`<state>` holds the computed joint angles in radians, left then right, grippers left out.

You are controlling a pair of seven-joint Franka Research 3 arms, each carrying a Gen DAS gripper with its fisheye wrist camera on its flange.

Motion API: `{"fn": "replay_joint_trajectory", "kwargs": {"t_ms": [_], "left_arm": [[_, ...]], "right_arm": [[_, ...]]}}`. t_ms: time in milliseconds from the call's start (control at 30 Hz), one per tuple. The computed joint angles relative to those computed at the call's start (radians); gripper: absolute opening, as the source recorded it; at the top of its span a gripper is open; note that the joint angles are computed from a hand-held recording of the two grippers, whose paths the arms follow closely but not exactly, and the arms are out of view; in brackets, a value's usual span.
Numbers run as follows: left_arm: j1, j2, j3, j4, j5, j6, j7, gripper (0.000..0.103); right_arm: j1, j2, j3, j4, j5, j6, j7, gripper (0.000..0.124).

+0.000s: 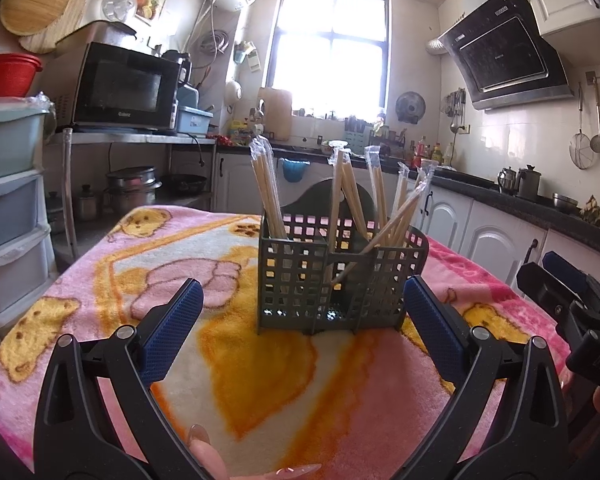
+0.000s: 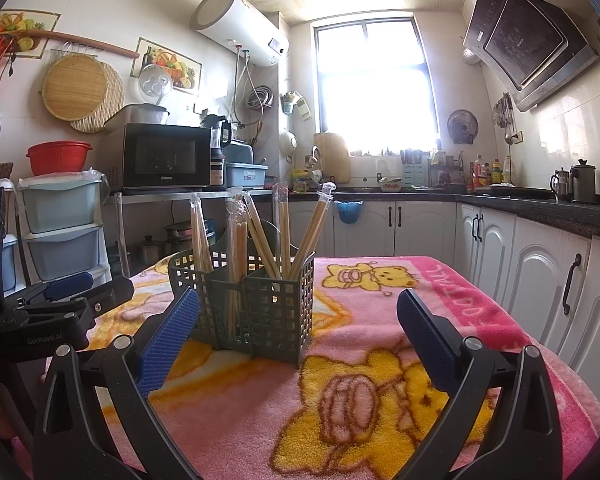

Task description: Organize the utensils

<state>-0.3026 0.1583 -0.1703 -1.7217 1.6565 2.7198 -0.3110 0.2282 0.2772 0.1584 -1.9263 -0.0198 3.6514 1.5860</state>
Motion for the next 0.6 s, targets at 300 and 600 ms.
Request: {"fn": "replay_joint_trajectory", "kwargs": {"t_ms": [300,600], "left_arm": [[0.008,-0.002,0.006,-0.011,-0.129,-0.007,0.038,0.093],[0.105,0.012,0.011,0.025,-0.883,-0.202,0.602,0.093]], "right_arm": [[0.032,-0.003,-0.022,-0.004,0.077,-0.002,-0.052,0.097],[0.459,0.084,-0.664,0.272,-0.003,-0.648,0.285,0.097]]}}
